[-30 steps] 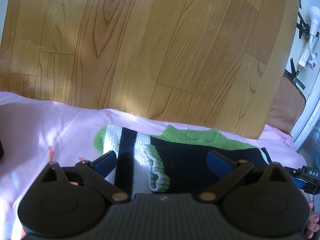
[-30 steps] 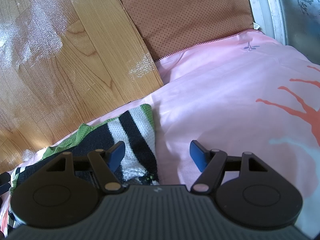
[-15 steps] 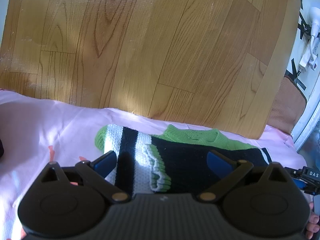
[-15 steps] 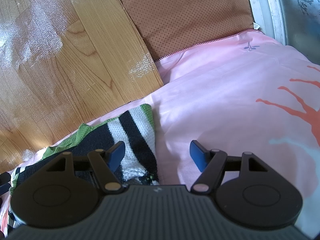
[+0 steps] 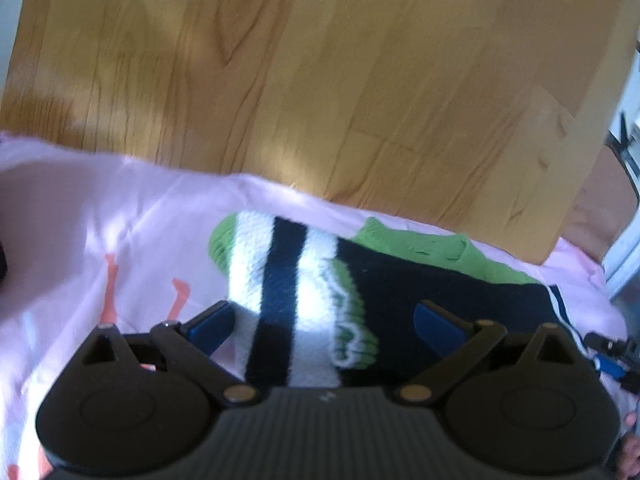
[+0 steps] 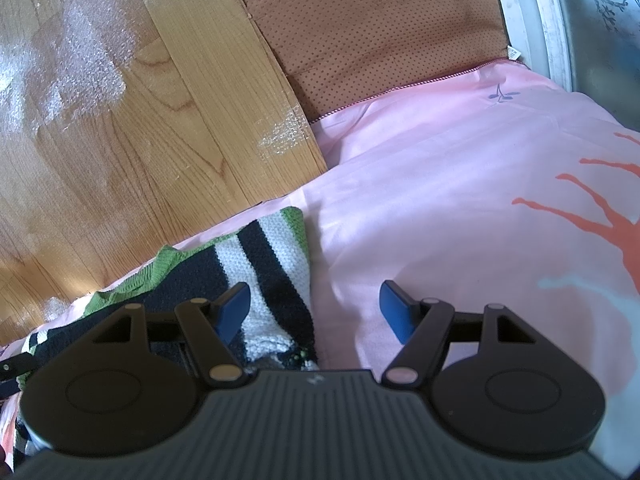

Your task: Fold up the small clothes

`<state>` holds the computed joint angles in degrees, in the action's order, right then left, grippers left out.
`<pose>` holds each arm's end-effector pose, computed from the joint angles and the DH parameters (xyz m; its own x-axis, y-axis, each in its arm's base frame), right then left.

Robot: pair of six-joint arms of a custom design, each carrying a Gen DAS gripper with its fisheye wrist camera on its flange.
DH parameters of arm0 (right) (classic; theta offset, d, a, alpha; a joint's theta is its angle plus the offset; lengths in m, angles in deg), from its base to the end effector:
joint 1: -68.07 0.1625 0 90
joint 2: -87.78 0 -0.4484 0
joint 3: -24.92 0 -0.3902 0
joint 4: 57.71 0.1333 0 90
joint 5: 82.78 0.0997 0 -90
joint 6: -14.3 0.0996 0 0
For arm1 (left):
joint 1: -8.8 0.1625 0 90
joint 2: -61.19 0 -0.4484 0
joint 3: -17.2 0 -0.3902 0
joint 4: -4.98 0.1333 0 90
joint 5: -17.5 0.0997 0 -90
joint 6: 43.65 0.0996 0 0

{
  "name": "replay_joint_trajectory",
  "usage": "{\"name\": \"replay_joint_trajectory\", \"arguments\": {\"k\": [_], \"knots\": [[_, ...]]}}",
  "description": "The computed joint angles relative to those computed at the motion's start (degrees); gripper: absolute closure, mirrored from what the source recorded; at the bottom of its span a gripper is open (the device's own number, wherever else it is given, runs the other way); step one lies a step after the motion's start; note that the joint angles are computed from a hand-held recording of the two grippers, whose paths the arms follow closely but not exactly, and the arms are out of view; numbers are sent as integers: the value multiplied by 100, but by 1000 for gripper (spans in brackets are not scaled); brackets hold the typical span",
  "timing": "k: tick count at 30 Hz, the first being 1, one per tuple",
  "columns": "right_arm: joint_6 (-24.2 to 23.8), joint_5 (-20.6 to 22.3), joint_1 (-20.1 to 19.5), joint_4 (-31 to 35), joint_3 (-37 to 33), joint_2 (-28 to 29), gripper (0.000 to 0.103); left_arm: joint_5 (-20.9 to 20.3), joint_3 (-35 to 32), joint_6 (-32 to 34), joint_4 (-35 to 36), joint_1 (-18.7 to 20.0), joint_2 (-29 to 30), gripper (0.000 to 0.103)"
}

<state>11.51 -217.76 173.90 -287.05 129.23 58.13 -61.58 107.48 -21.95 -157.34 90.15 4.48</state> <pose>0.2240 -0.5594 0.0680 -0.8481 0.4012 0.3459 -0.1581 0.4315 -0.8881 0.0436 -0.7250 0.3077 -0.8751 0.3134 -0.3687 0.4745 0.7051 -0.5269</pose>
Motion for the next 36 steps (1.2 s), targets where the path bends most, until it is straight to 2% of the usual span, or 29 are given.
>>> {"name": "replay_joint_trajectory", "arguments": {"k": [4,8,11,14,17,20,21,23,26,28,30,32,36], "knots": [[-41,-30,9,8,-30,16,29,-238,24,-90,-104,74,-46,3],[-45,-7,0,-18,-28,17,29,-460,444,293,-868,46,-230,3],[-55,-19,2,-43,-38,27,29,-437,611,68,-648,-52,-481,3],[-81,-27,6,-42,-48,36,29,-685,985,-39,-331,-24,-992,3],[-25,49,-12,90,-3,-19,27,-560,1605,194,-433,-1,-1681,3],[211,120,19,297,184,-181,27,-392,2154,370,-208,91,-2462,3],[331,211,53,247,347,-264,27,-396,2309,410,-62,148,-2720,3],[400,736,103,-7,847,-485,27,-404,2577,507,284,250,-3192,3],[187,1181,275,-117,1633,-837,27,-565,2925,699,689,382,-3747,3],[-22,1311,415,-161,2122,-1025,29,-789,3051,719,953,503,-3968,6],[-210,1215,603,-370,2579,-1131,33,-862,3159,714,1171,570,-4124,14],[-297,1085,786,-668,3017,-1185,36,-836,3250,709,1318,607,-4230,18],[5,866,1083,-1076,3825,-1230,44,-758,3264,639,1818,662,-4353,20]]}}
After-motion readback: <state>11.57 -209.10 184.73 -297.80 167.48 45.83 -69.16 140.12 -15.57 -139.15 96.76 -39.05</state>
